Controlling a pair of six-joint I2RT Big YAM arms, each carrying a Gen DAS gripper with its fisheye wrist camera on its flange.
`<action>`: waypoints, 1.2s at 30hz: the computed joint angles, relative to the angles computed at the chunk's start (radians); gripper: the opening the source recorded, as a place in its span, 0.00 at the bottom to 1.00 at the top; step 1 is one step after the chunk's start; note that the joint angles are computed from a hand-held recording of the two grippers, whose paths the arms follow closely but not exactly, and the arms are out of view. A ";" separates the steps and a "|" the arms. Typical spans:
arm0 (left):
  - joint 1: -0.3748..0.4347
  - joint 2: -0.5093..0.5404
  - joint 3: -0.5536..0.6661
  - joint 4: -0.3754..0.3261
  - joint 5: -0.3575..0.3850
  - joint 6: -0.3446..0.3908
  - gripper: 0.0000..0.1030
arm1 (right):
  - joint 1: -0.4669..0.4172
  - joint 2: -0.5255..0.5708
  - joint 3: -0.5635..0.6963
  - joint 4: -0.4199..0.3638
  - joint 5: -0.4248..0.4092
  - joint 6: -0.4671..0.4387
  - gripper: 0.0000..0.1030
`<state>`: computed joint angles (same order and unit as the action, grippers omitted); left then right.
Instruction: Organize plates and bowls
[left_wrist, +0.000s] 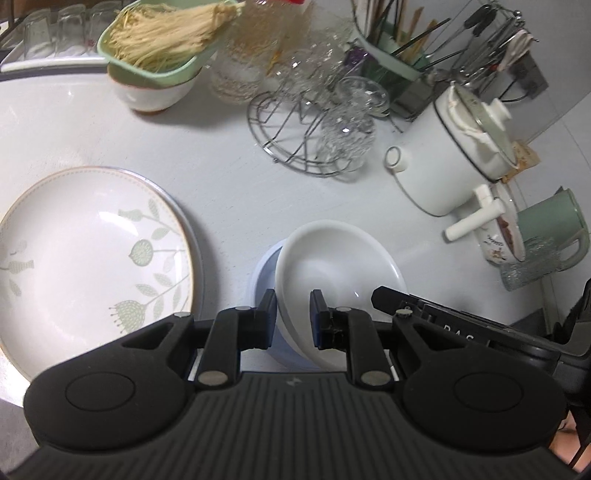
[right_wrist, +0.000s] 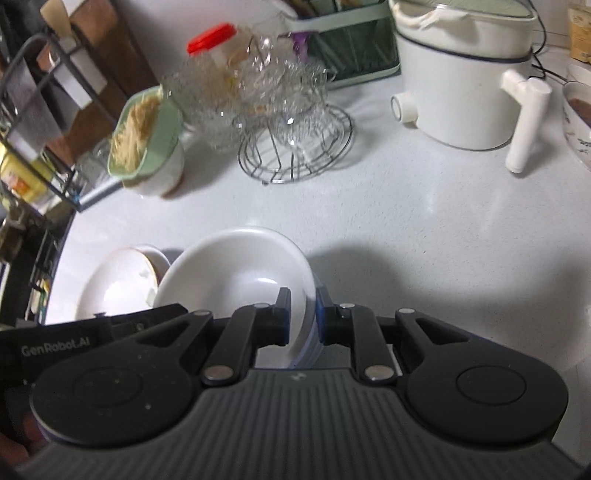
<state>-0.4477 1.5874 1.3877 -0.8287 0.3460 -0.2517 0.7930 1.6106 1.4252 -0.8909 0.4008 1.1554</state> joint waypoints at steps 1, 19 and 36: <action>0.002 0.004 0.000 -0.002 0.003 0.003 0.20 | -0.003 0.002 -0.006 0.010 -0.009 -0.005 0.17; 0.039 0.015 0.004 -0.075 0.045 0.027 0.38 | -0.042 -0.040 -0.058 0.092 -0.089 -0.014 0.41; 0.003 0.081 -0.024 -0.007 0.030 -0.012 0.38 | -0.083 0.020 -0.098 0.164 -0.226 0.027 0.40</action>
